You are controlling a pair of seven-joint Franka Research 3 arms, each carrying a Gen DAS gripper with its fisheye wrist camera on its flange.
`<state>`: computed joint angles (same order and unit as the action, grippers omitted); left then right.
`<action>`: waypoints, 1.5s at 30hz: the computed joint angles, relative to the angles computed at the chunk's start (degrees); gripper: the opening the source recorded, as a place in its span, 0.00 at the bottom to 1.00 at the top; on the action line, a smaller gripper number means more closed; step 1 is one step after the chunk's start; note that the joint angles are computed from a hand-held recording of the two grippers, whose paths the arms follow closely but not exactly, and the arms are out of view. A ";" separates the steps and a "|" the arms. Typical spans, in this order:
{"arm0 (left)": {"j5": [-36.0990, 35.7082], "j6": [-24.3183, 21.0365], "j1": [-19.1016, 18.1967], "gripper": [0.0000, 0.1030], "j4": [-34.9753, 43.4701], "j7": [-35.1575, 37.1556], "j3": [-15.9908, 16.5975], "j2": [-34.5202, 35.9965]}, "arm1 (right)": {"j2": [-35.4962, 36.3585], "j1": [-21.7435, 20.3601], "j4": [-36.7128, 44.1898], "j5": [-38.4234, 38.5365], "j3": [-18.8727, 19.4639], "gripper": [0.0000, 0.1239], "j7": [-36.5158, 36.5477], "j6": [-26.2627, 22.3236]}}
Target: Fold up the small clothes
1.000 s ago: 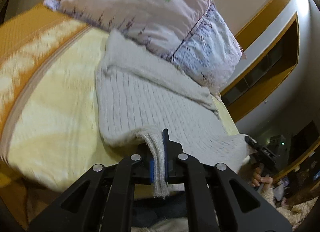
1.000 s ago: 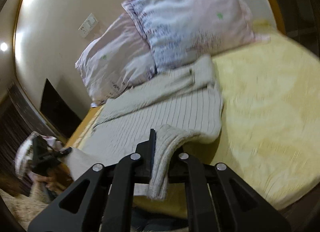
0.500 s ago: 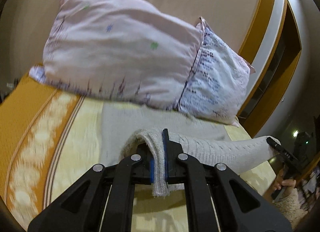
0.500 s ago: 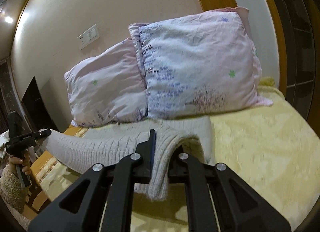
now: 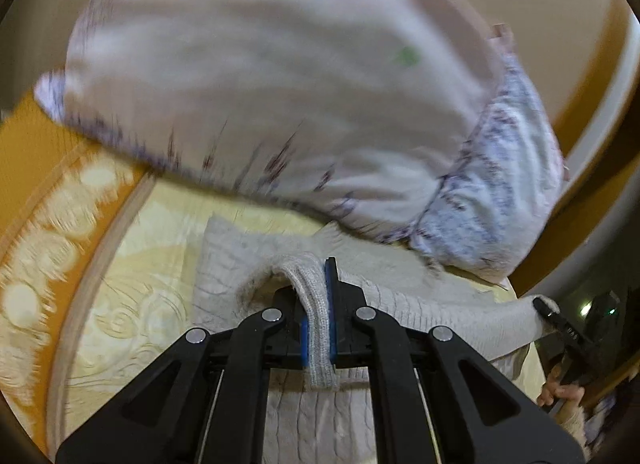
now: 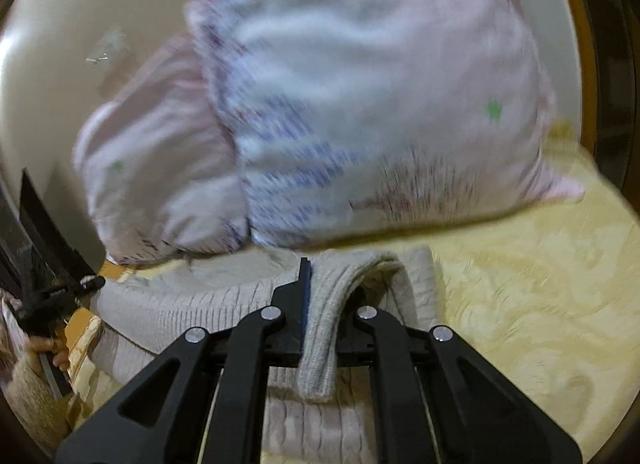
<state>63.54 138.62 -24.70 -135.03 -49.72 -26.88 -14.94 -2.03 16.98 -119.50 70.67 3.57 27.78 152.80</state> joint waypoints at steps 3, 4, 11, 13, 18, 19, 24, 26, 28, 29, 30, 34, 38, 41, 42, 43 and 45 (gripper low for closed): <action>3.72 6.18 2.02 0.06 -1.51 -6.56 1.66 1.71 | 7.44 -0.79 5.86 -10.11 0.09 0.06 13.86 -3.11; 5.61 7.54 2.62 0.06 -1.82 -9.15 1.89 2.01 | 8.75 -1.20 6.98 -11.47 0.33 0.06 16.21 -3.88; 19.90 15.99 5.52 0.06 -2.06 -25.58 4.63 3.44 | 15.41 -4.42 14.66 -13.34 2.31 0.28 26.90 -9.59; 22.78 17.51 5.80 0.06 -1.68 -29.29 5.45 4.12 | 15.87 -5.04 15.34 -11.54 3.13 0.38 26.38 -8.58; 28.72 17.47 5.30 0.25 -1.69 -38.95 6.49 4.35 | 16.88 -5.06 16.89 -12.91 3.74 0.44 27.69 -7.18; 29.33 16.22 5.01 0.30 -2.15 -40.62 6.38 3.70 | 16.68 -5.06 16.66 -13.49 3.74 0.44 28.04 -6.89; 22.33 11.18 3.09 0.45 -4.71 -35.16 5.16 -0.86 | 11.51 -5.89 10.99 -12.64 3.24 0.44 25.67 -4.40; 13.81 9.94 2.00 0.44 -4.69 -24.83 4.61 -1.58 | 9.62 -6.13 9.07 -12.76 2.47 0.44 24.21 -4.85; 5.75 7.52 0.61 0.44 -4.23 -14.71 3.32 -1.69 | 6.85 -6.18 5.75 -13.33 1.66 0.42 22.11 -5.42; 2.53 6.27 0.02 0.44 -3.91 -11.00 2.64 -1.52 | 6.12 -5.99 4.80 -13.67 1.31 0.40 21.58 -5.50; -0.09 5.01 -0.46 0.44 -3.62 -8.24 1.95 -1.35 | 5.20 -5.82 3.62 -14.21 0.95 0.39 21.20 -5.54; -6.46 0.25 -2.02 0.44 -2.82 -1.12 -0.35 -0.91 | 2.73 -5.18 -0.18 -15.19 -0.20 0.36 19.61 -6.04; -9.10 -1.77 -3.07 0.41 -2.10 2.15 -1.10 0.26 | 1.90 -3.90 -2.38 -19.16 -0.17 0.25 19.81 -4.16; -8.80 -0.51 -3.13 0.32 -2.44 1.43 -0.96 0.87 | 1.65 -3.07 -3.48 -20.94 -0.03 0.14 19.94 -1.66; -8.58 0.22 -3.12 0.28 -2.54 1.38 -0.81 1.14 | 1.51 -2.89 -3.76 -20.92 -0.05 0.13 19.61 -1.05; -8.66 0.29 -3.15 0.26 -2.38 1.63 -0.75 1.51 | 1.39 -2.80 -3.83 -20.64 -0.16 0.10 19.32 -1.05; -9.13 -0.58 -3.37 0.18 -1.90 2.41 -0.73 2.11 | 0.82 -2.58 -4.28 -19.83 -0.26 0.09 18.61 -0.59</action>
<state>54.41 138.05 -28.07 -136.93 -47.30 -27.60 -12.83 -1.21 14.40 -123.78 50.84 3.30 46.39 152.20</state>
